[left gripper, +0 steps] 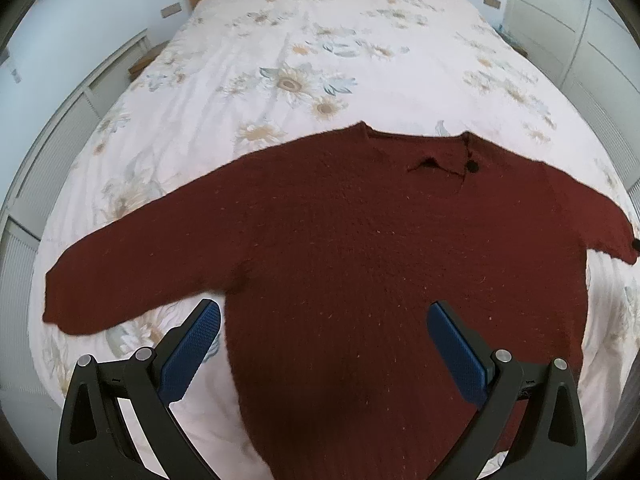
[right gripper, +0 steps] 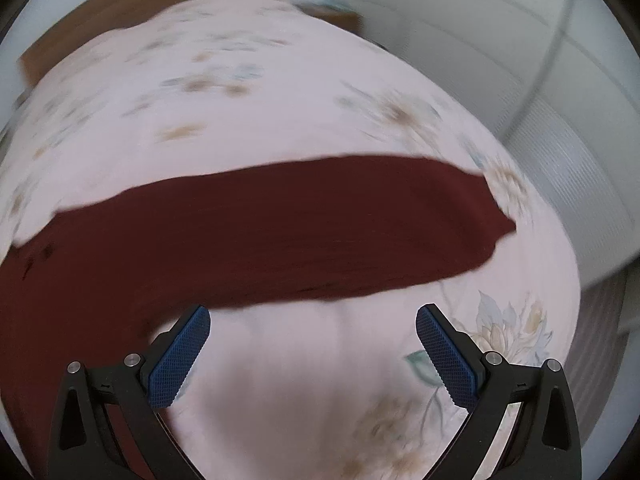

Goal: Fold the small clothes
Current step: 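Grasp the sweater sleeve cuff with the right gripper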

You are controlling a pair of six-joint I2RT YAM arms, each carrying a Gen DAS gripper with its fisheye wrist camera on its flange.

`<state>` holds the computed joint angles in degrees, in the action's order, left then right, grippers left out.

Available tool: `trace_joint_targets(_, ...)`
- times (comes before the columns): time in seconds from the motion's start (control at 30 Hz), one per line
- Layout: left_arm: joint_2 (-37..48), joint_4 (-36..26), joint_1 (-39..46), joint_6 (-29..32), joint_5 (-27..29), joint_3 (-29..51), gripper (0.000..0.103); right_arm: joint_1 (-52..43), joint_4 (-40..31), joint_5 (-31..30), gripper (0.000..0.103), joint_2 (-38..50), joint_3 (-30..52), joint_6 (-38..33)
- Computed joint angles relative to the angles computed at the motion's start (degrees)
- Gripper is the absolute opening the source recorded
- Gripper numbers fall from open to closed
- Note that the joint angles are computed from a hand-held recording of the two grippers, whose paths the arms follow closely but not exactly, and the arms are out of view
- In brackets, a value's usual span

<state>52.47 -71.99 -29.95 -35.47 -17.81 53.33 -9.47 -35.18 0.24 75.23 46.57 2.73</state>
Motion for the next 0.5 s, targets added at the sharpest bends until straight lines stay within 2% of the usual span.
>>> trace_joint_targets(0.1, 1.0, 3.5, 1.4, 1.9, 1.8, -2.4, 0.102, -5.6, 4.4, -1.1, 0.103, 8.6, 1.6, -0.5)
trace_joint_targets(0.27, 2.9, 8.7, 6.1, 4.4, 5.7, -6.8, 0.102, -11.2, 7.3, -4.2, 0.103, 20.1, 6.1, 2.3)
trace_joint_targets(0.5, 4.5, 11.1, 12.0, 7.6, 8.1, -10.1, 0.102, -14.4, 10.2, -7.1, 0.103, 28.5, 9.0, 5.4)
